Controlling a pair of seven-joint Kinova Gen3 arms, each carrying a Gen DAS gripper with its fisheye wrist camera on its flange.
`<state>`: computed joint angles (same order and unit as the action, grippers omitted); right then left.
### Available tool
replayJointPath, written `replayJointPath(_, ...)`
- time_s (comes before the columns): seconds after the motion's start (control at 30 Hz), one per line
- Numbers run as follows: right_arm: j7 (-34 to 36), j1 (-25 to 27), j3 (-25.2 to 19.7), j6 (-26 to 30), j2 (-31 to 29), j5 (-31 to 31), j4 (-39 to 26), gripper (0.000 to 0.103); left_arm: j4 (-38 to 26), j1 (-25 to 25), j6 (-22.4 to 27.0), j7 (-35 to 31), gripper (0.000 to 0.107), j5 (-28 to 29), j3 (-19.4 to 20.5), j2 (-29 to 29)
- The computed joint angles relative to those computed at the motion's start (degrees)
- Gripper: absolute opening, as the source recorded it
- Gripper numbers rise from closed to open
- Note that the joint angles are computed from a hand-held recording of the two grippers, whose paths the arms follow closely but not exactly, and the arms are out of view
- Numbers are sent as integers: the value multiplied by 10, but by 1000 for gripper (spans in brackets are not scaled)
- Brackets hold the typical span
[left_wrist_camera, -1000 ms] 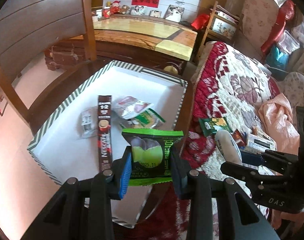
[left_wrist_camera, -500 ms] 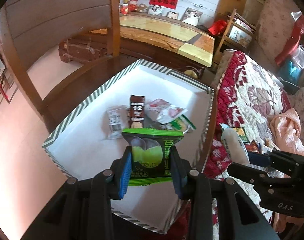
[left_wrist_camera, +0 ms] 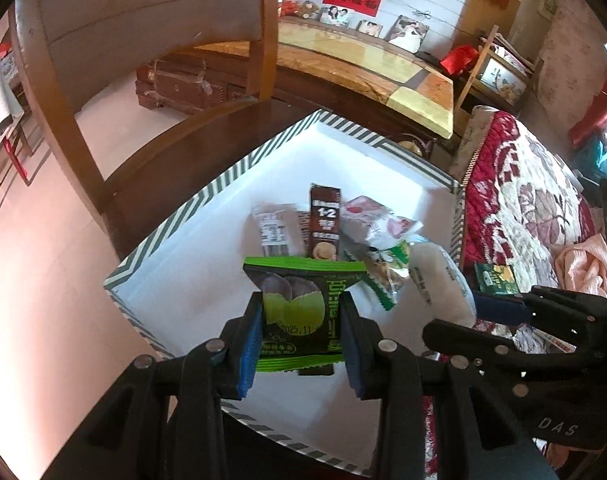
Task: Organize snacks
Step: 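Carry green packet and white cake packet over the striped white box, then open left tool dropping green packet while right tool releases white packet into box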
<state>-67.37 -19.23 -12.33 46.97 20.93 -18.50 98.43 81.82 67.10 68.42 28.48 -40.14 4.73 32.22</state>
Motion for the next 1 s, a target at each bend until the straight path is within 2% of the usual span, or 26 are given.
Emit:
replayJointPath(0.37,-52,-50,8,20,54,55,-45,41,29,-17,-26,15,38,13,2,-10)
replayJointPath(0.67,-63,-55,1,22,74,64,-53,43,37,-28,-37,20,39,27,3,-11)
replayJointPath(0.7,-64,-55,0,24,75,62,-54,43,36,-30,-37,19,41,30,3,-11)
replayJointPath(0.77,-62,-53,-1,21,71,61,-49,51,34,-32,-34,16,52,35,4,-10)
replayJointPath(0.8,-63,-54,0,20,69,63,-47,51,32,-30,-31,17,60,35,3,-9)
replayJointPath(0.93,-58,-43,-5,12,56,49,-37,51,28,-22,-18,25,69,28,0,-8)
replayJointPath(1.0,-55,-38,-6,11,46,42,-30,51,24,-20,-13,26,70,28,1,-7)
